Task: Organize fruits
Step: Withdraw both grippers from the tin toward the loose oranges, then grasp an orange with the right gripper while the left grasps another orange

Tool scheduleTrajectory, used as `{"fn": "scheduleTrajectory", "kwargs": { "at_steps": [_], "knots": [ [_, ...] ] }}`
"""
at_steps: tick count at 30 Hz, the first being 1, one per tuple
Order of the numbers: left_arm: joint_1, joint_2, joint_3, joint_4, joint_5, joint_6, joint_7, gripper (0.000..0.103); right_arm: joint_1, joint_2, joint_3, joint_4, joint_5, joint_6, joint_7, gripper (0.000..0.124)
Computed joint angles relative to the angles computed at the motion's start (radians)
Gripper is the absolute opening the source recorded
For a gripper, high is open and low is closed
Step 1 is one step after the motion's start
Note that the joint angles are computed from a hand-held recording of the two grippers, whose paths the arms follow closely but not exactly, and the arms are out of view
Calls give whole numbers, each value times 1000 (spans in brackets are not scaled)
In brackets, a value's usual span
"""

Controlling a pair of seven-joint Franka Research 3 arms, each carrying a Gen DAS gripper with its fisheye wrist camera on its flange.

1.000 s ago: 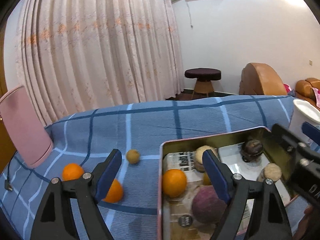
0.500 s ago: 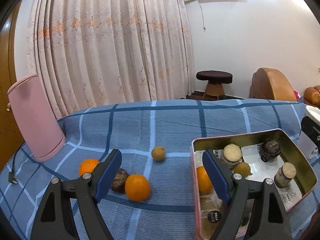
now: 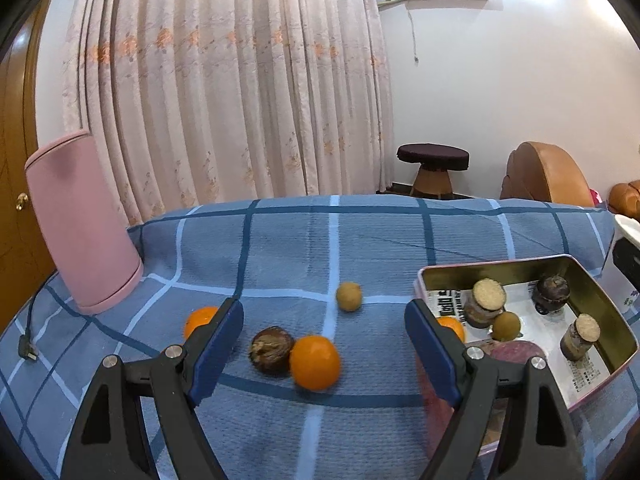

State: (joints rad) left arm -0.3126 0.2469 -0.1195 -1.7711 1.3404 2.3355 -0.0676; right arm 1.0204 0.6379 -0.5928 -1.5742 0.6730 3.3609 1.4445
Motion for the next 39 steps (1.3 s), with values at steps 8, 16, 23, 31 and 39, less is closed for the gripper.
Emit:
{"fn": "scheduleTrajectory", "kwargs": {
  "at_steps": [8,16,23,31,39],
  "knots": [
    [29,-52,-2,-71,6,20,-22,84,63,-14,-30,-29,-16,-24,46,94],
    [71,-113,-12,-148,21,30,-39,84,139,7,-83,-23,-57,-45,97,94],
    [129,-176,-15,-225,2,37,-46,84,165,30,-92,11,-153,-84,168,94],
    [189,-233,-22,-289,-22,-51,-41,84,131,70,-37,119,-289,-182,230,92],
    [243,-263,-14,-322,-105,-52,-17,84,-12,201,108,455,-431,-500,248,69]
  ]
}}
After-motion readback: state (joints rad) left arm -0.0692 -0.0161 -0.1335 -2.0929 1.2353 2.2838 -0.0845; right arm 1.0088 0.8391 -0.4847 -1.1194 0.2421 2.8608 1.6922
